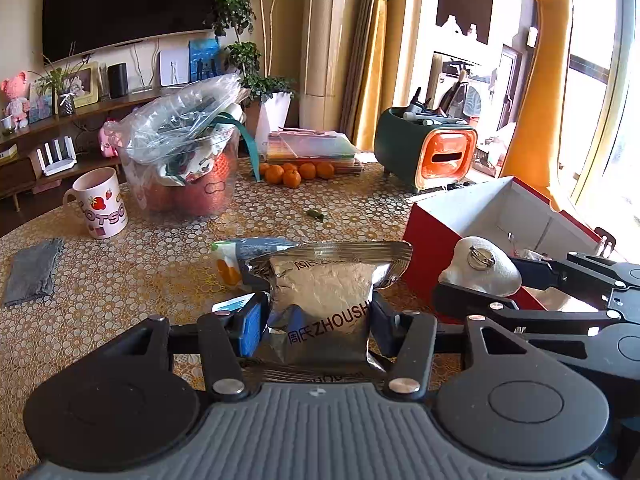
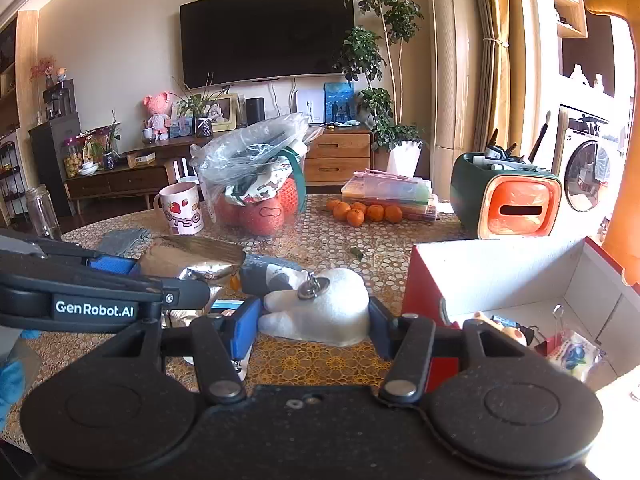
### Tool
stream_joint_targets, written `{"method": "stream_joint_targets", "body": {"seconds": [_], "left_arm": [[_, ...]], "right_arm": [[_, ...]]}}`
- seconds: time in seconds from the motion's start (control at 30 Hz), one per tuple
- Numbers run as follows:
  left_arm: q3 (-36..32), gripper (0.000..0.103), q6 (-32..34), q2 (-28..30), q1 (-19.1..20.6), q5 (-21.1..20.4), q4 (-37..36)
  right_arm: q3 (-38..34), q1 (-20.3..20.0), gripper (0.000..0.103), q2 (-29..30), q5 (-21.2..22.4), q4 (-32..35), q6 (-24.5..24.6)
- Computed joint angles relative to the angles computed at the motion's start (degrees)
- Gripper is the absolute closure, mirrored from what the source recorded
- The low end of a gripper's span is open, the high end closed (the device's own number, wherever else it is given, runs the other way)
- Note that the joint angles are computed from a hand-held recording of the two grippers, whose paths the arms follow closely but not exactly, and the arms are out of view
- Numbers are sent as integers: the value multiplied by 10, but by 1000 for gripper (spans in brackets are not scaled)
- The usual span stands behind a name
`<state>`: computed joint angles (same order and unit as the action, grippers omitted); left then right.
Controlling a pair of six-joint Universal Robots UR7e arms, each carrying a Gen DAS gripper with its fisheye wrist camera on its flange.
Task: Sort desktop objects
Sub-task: 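Carry the white plush item in the right tool and the silver packet in the left tool over the box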
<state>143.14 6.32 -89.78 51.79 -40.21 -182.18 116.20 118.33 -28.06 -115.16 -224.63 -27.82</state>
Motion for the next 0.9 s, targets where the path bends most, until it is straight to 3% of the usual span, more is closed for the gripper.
{"method": "stream_joint_targets", "body": {"seconds": [0.33,0.9], "left_arm": [[11,50,-45,24,-46,11,10],[-23,50,-57,124,-71,-3,-17]], "right_arm": [[55,-20,48,-40,11,-36,-7],[113,-79,48,-113,21,-80,-57]]}}
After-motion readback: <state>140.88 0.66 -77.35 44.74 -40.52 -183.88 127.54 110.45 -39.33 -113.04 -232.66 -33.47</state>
